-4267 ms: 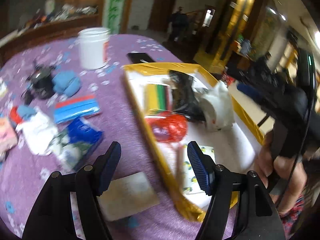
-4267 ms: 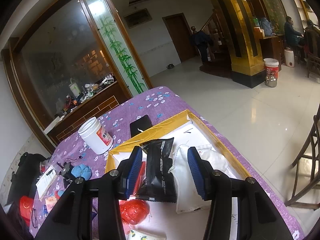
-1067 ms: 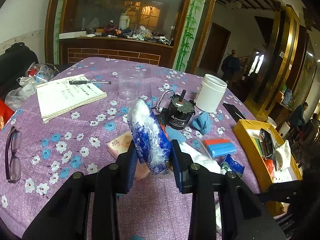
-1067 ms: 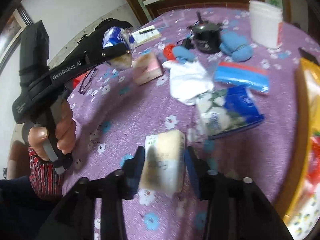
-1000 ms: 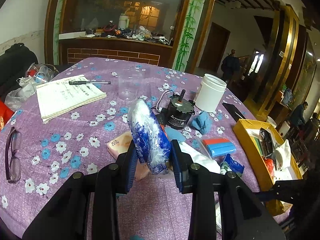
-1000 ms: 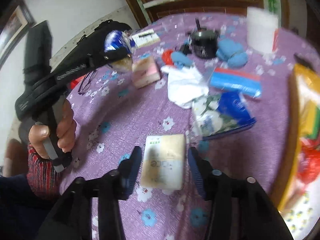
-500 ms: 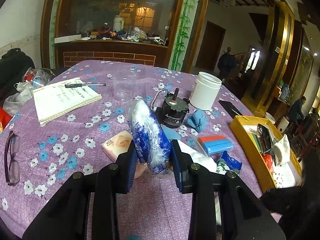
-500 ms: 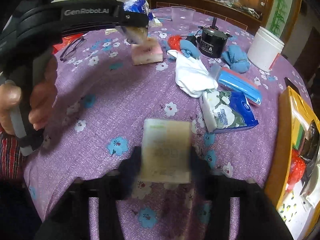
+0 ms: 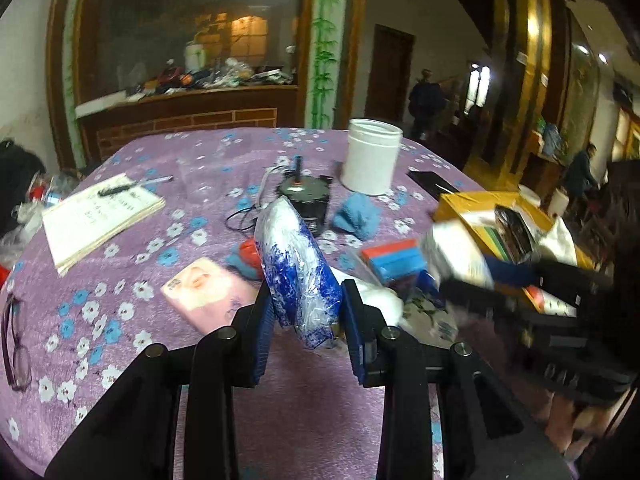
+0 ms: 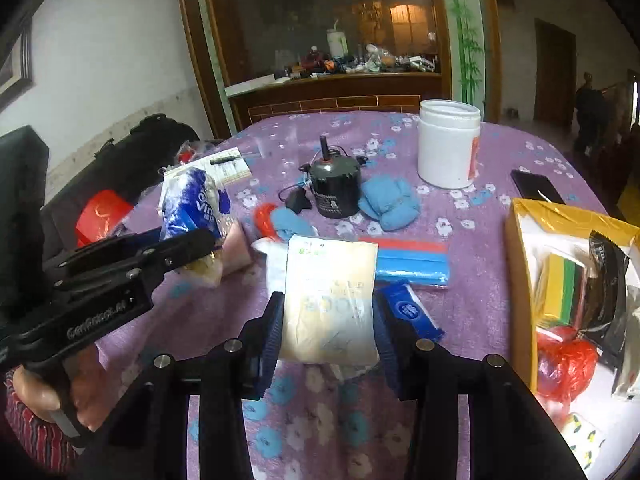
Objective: Organize soft objects
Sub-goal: 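Grasp the beige Face tissue pack with right while left holds the blue bag, then carry the Face tissue pack with right while left carries the blue bag toward the box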
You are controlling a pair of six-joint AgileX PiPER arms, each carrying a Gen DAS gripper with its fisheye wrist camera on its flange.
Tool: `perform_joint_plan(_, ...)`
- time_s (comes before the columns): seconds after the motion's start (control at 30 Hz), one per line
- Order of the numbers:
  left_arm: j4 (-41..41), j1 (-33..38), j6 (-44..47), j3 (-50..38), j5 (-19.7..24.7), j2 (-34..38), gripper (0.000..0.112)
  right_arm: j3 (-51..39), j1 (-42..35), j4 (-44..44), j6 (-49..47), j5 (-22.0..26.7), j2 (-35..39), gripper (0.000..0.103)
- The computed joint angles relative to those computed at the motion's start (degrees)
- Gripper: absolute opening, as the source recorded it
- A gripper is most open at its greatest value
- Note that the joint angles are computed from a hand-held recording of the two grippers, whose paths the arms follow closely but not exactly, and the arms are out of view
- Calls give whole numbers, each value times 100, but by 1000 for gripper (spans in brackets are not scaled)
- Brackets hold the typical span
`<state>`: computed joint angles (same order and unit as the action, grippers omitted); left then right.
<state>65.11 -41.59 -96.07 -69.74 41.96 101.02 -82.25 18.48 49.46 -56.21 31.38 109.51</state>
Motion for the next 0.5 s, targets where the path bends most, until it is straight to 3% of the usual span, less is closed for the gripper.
perform_joint_plan(0.1, 187, -151, 49, -53, 105, 62, 29, 364, -30, 661, -751, -538, -254, 44)
perform_joint_plan(0.2, 225, -167, 150, -95, 55, 110, 29, 449, -134, 1136, -1114, -430, -298, 44)
perform_joint_plan(0.5, 34, -178, 453, -247, 28, 248, 29, 422, -284, 1266, -1066, -328, -289, 44)
